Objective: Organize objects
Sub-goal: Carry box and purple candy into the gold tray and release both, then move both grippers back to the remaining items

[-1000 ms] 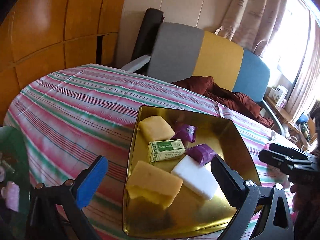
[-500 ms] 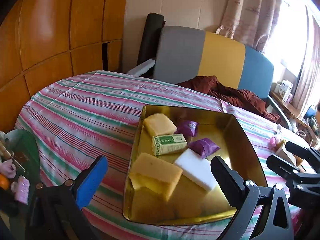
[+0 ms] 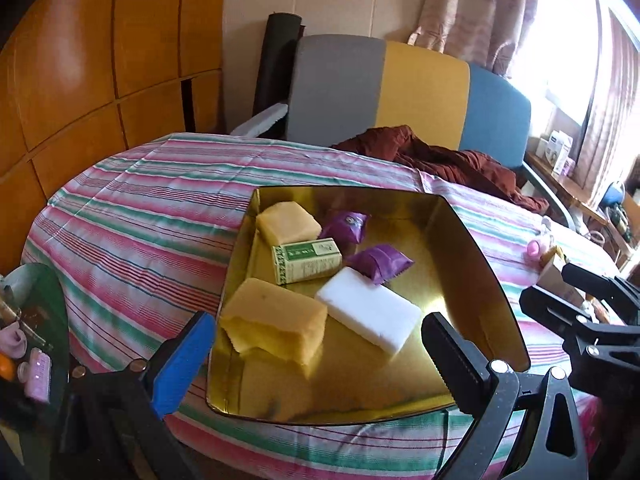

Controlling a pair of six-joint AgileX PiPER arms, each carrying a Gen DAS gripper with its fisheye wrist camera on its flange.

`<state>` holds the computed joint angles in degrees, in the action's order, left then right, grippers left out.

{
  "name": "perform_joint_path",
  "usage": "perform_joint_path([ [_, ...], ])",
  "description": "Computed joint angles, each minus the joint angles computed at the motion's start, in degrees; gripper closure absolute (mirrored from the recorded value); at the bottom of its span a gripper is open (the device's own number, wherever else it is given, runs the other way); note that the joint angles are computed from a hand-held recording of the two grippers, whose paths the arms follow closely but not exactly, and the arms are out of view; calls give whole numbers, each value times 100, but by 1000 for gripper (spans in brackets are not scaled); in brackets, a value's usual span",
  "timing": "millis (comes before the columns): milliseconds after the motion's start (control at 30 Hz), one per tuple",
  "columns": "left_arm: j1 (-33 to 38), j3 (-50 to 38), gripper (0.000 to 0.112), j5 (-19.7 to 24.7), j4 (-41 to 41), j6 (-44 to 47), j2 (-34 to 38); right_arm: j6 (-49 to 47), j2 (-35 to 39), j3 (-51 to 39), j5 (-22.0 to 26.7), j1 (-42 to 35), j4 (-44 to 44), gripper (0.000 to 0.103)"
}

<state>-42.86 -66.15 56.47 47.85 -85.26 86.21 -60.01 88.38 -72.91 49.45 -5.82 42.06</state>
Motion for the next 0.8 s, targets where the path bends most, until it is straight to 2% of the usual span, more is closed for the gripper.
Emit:
perform_joint_path([
  [467, -211, -552, 9, 349, -56, 464, 465, 114, 374, -339, -11, -458, -174, 11],
  [800, -365, -1130, 9, 541, 63, 935, 851, 445, 1077, -1374, 140, -1148, -505, 11],
])
